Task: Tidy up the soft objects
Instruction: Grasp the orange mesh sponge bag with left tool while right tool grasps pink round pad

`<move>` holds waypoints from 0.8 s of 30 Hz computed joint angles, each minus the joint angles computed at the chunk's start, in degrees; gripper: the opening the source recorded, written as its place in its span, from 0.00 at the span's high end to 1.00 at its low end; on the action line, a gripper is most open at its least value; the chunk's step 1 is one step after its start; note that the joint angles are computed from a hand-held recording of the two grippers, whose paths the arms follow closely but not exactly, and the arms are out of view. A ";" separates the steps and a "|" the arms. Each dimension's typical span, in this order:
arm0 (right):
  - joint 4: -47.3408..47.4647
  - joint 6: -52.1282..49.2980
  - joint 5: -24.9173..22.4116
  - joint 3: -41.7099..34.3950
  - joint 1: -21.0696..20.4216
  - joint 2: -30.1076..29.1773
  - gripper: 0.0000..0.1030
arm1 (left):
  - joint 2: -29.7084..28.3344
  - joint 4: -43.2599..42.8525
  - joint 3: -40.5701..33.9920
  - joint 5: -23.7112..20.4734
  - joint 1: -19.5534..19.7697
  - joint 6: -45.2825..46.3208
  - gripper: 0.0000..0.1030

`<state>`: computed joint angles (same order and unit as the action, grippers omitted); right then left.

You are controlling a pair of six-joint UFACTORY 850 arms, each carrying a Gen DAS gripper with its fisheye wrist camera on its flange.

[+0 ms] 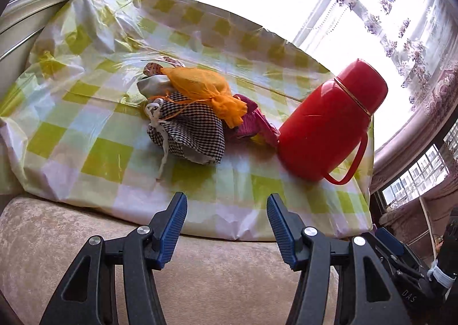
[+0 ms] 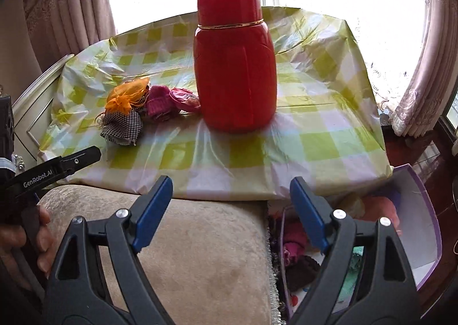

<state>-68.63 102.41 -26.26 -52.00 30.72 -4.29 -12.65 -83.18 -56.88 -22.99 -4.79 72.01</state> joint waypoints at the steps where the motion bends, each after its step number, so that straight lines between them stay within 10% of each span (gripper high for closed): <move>1: -0.15 -0.32 0.58 -1.37 0.17 -1.69 0.17 | -0.27 -1.53 -0.13 0.44 0.36 0.93 0.43; 14: -11.78 -19.09 -16.92 -22.30 4.38 -22.92 0.19 | -8.48 -12.59 -9.77 -0.89 3.83 5.82 0.24; 24: -19.41 -27.74 -20.37 -30.26 3.98 -31.39 0.30 | -20.81 0.62 -26.54 -7.40 4.56 -13.82 0.24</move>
<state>-88.05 74.67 -46.63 -82.27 34.70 -35.68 -33.46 -82.57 -83.42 -30.39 -0.23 58.19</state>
